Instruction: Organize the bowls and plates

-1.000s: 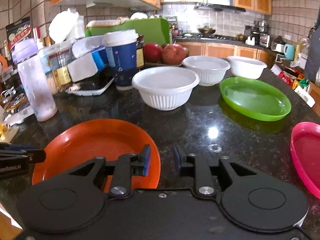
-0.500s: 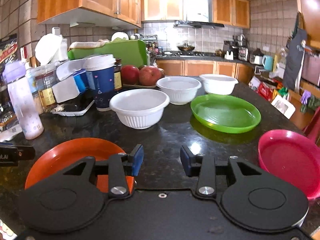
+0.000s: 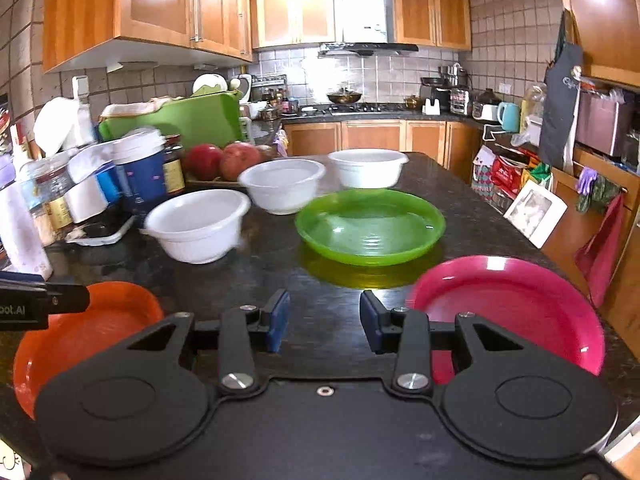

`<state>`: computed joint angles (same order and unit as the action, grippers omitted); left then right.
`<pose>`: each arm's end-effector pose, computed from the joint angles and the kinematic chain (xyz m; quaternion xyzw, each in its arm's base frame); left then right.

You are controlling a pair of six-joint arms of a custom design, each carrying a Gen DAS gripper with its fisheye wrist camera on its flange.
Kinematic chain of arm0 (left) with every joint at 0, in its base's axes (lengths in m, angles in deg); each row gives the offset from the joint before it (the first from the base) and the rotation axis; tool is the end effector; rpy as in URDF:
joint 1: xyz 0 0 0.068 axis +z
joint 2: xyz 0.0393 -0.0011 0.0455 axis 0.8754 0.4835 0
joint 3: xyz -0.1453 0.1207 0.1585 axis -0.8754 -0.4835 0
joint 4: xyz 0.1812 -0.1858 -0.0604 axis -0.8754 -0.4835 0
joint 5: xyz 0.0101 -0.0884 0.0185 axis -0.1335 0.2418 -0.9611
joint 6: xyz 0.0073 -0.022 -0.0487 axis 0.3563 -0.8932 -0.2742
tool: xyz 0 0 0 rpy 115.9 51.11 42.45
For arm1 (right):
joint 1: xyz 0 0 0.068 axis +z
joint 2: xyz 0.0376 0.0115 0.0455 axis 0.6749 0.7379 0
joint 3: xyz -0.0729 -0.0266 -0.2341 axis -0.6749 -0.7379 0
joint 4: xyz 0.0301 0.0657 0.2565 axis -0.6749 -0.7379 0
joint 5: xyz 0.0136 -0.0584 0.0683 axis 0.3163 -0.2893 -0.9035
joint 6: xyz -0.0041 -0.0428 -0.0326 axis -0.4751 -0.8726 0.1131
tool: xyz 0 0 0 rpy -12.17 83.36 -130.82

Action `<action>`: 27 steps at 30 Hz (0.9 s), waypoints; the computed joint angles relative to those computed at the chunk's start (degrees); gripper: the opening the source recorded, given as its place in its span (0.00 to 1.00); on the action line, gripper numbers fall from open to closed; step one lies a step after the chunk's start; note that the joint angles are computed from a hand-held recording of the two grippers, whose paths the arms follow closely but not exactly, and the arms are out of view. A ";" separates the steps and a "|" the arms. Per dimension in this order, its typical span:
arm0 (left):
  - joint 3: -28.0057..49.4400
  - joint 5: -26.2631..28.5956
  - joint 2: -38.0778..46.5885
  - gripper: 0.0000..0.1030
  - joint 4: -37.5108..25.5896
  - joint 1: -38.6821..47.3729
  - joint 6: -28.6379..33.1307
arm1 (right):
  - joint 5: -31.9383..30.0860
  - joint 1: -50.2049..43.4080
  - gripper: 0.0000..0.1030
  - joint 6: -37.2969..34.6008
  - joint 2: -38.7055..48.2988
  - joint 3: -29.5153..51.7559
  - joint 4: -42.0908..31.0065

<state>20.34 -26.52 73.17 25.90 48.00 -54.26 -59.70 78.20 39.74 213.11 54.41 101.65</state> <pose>0.2973 -0.0569 0.0186 -0.0935 0.9012 0.0514 0.4200 0.3170 0.2167 0.0022 -0.1028 0.8620 0.0987 0.4865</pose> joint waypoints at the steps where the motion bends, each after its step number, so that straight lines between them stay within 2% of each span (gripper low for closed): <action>1: 1.57 -0.82 0.73 0.59 -1.15 -1.37 -0.90 | -0.86 -1.33 0.39 -0.90 -0.20 -0.74 0.83; 3: 4.52 -2.58 2.23 0.60 -3.00 -3.81 -3.09 | -1.88 -4.42 0.39 -3.24 -0.83 -2.85 3.39; 6: 9.05 -5.79 5.37 0.70 -3.78 -7.59 -6.17 | -4.13 -9.16 0.39 -6.26 -1.24 -5.35 7.51; 9: 14.76 -9.70 8.89 0.71 -6.68 -11.36 -8.04 | -7.36 -14.86 0.39 -9.06 -1.13 -6.53 10.09; 15: 27.73 -9.70 16.02 0.70 -15.98 -15.54 -10.72 | -13.00 -25.47 0.39 -15.16 0.49 -6.33 12.20; 20: 36.94 -10.59 21.32 0.70 -22.65 -18.27 -13.55 | -18.02 -31.60 0.39 -21.20 2.25 -2.96 8.23; 24: 42.62 -10.49 24.43 0.70 -27.51 -19.21 -15.71 | -24.80 -35.74 0.39 -23.27 3.65 1.70 0.22; 27: 46.14 -11.44 26.53 0.70 -30.75 -20.23 -17.66 | -26.91 -36.58 0.39 -24.91 5.66 5.15 -3.34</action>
